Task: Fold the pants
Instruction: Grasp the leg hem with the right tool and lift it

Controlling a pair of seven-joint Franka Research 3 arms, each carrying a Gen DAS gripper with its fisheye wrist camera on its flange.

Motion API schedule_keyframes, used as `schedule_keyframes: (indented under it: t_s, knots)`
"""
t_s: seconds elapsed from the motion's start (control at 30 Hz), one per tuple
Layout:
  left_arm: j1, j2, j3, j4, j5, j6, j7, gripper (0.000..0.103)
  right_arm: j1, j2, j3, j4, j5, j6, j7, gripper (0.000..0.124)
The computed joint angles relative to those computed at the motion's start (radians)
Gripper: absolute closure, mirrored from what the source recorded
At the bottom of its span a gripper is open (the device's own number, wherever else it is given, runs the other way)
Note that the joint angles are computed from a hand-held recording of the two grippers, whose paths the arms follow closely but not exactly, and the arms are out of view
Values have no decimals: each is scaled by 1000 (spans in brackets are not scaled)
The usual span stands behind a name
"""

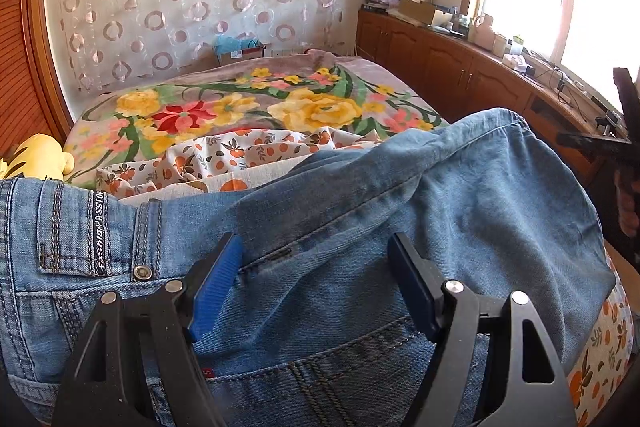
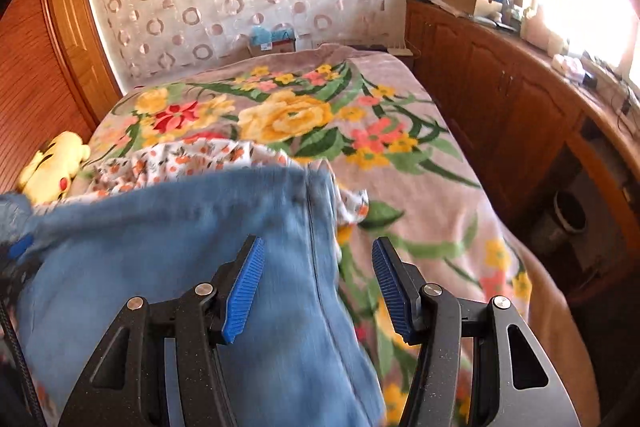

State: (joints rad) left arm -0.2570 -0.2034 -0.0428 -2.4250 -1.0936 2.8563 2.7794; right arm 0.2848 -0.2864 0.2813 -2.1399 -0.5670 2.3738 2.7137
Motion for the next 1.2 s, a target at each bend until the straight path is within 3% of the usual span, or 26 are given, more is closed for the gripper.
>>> schedule_keyframes:
  t_s: [0.23,0.4,0.57,0.83,0.87,1.03,1.2]
  knots:
    - [3,15,-16,1,75,25,-58,26,20,-184,4,-159,154,-40,-41,66]
    - [-6,17,-9,0,103,33,-81,26,10,-278,20,-254,250,17,-62,66]
    - [-12,20,-3,1,115,38,-87,26,-23,-286,29,-285,312,95,-96,66]
    - [-16,20,0,-1,123,41,-95,25,-59,-281,69,-302,362,134,-85,66]
    - [-17,20,0,-1,124,42,-96,25,-64,-282,72,-303,358,139,-80,70]
    - [-29,17,14,-1,77,51,-51,25,-94,-269,127,-266,294,131,-43,109]
    - [11,-45,30,-16,136,-29,-115,25,-118,-228,180,-161,168,50,-8,114]
